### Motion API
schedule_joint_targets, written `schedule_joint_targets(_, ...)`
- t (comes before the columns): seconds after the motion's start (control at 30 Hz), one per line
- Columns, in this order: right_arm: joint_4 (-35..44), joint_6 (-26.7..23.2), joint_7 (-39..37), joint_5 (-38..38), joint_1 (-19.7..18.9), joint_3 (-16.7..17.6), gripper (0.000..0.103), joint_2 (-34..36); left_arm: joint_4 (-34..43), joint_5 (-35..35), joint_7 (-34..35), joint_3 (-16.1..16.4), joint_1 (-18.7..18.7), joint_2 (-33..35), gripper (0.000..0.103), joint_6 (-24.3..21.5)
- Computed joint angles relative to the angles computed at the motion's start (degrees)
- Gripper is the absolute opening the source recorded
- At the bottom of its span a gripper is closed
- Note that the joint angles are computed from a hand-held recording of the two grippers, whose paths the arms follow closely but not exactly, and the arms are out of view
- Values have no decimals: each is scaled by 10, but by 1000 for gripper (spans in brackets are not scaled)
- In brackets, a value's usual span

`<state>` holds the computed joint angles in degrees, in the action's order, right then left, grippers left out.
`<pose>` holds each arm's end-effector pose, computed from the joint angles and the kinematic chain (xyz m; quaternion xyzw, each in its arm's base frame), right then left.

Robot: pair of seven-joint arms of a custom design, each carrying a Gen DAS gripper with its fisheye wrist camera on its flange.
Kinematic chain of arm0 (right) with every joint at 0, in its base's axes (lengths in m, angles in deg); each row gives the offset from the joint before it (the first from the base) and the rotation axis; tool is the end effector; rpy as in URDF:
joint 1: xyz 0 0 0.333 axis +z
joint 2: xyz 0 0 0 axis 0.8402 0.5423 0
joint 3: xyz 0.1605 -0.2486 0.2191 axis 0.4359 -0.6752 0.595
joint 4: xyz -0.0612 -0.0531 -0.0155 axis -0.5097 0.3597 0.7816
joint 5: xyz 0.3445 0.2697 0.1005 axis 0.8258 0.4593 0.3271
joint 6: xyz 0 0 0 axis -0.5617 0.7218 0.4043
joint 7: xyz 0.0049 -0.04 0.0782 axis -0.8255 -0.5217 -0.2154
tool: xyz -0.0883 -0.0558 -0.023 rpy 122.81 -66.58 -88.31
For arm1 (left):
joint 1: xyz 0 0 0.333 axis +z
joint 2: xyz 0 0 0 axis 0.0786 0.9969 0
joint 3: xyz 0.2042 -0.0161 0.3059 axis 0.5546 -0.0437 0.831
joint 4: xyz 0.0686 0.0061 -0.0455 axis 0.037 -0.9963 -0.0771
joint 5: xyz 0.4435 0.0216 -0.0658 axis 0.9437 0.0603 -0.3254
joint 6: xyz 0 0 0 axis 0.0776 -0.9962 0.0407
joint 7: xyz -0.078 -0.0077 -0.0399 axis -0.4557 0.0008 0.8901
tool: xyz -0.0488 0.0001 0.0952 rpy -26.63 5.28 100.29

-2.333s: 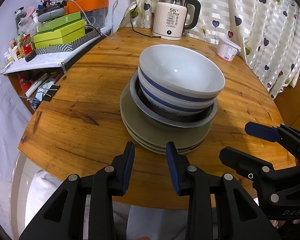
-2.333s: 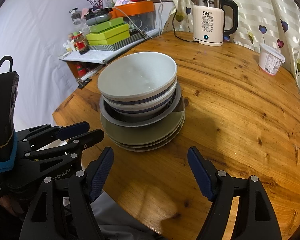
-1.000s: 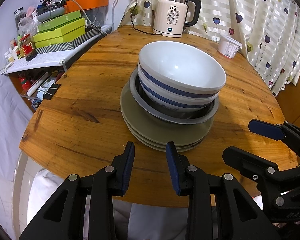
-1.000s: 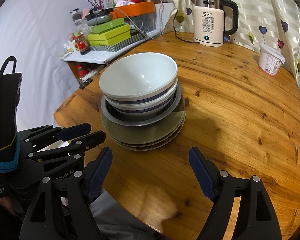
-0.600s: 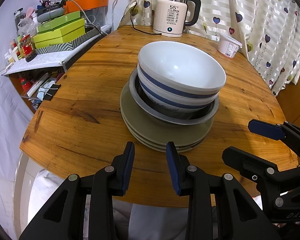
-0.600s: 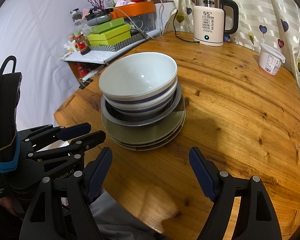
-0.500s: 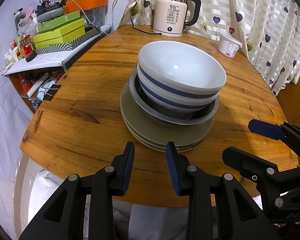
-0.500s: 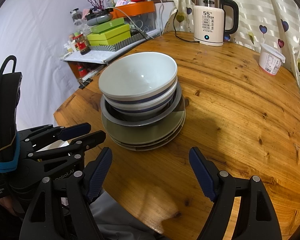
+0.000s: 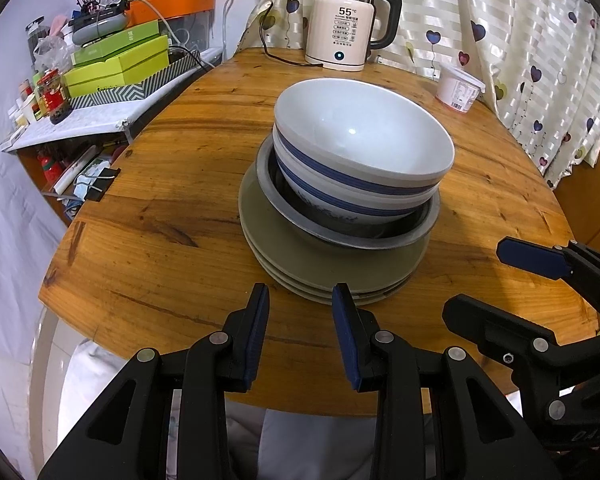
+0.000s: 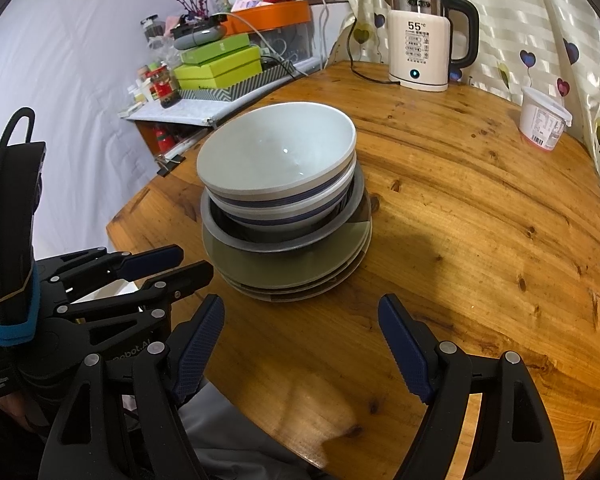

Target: Organize plates and bowls

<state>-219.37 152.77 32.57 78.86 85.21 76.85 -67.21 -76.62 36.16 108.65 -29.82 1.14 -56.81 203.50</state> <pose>0.4603 0.2094 0.4313 -0.8528 0.4008 -0.0741 0.3265 0.4033 -0.2147 0.4216 -0.7500 0.5846 -0.2232 0.2144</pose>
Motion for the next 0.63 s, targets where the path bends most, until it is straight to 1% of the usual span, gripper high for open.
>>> schedule_joint_targets(0.37, -1, 1, 0, 3, 1, 1, 80, 1, 4, 4, -1, 2, -1, 6, 34, -2)
schedule_joint_targets(0.57, 0, 0, -1, 2, 1, 1, 80, 1, 6, 16, -15, -6, 4, 6, 34, -9)
schedule_joint_targets(0.63, 1, -1, -2, 3, 1, 1, 80, 1, 7, 17, -14, -3, 0, 7, 34, -9)
